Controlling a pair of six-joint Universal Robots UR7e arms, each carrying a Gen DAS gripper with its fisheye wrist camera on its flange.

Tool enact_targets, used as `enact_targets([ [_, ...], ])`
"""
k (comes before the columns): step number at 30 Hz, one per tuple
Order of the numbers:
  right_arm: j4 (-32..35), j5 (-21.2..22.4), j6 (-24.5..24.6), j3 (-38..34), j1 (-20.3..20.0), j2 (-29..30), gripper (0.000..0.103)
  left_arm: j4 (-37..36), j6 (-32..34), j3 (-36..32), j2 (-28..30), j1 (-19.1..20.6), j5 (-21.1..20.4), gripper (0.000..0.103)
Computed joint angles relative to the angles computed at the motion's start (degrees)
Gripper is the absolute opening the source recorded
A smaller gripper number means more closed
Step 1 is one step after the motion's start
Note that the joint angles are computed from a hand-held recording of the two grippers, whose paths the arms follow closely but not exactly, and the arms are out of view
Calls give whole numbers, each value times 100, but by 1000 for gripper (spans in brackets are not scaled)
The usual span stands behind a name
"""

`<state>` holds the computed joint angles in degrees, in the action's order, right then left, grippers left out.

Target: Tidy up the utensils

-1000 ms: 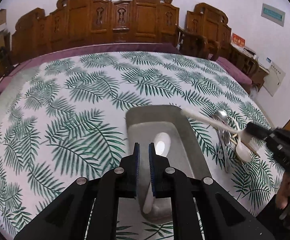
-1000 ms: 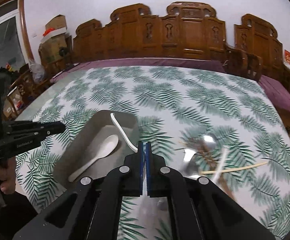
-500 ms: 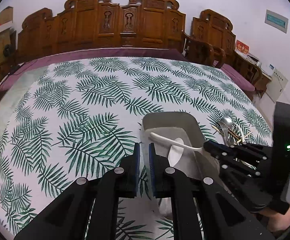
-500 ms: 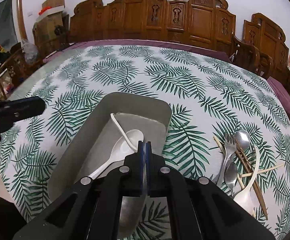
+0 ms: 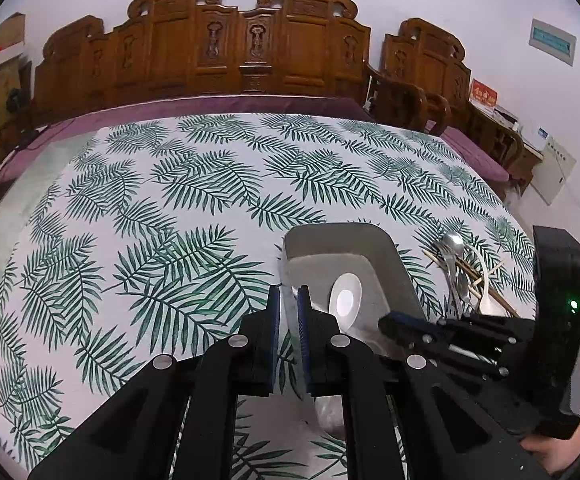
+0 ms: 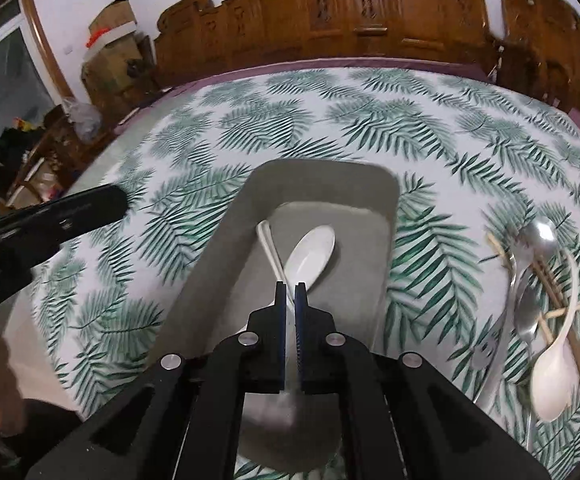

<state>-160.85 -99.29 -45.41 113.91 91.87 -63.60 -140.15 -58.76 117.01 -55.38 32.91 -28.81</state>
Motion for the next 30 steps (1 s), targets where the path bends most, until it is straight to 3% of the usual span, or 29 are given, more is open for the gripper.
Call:
enact_targets([
  [11,-94,187,-887,85,-157,-558,8,-594,581,-152,319,-20,-100,8],
  [19,-93,264,-1089,-370,-470,-708,8,-852,1070,-556,785,-12,-262,11],
  [24,-128,304,-1034,-650,-673,-702,8,-1079,1366,-801,1061,-46,-310,31],
  [27,-179,331,-1001,-771,-782,-700,8,-1252,1501,-924,1203,-62,-333,49],
  [29,-280,321,-1015,-840,-849,-676,12,-1304,1569,-1015,1301,-78,-321,62],
  [30,-327,318,-1021,-881,-897,-658,16,-1324,1605,-1069,1355,-87,-316,62],
])
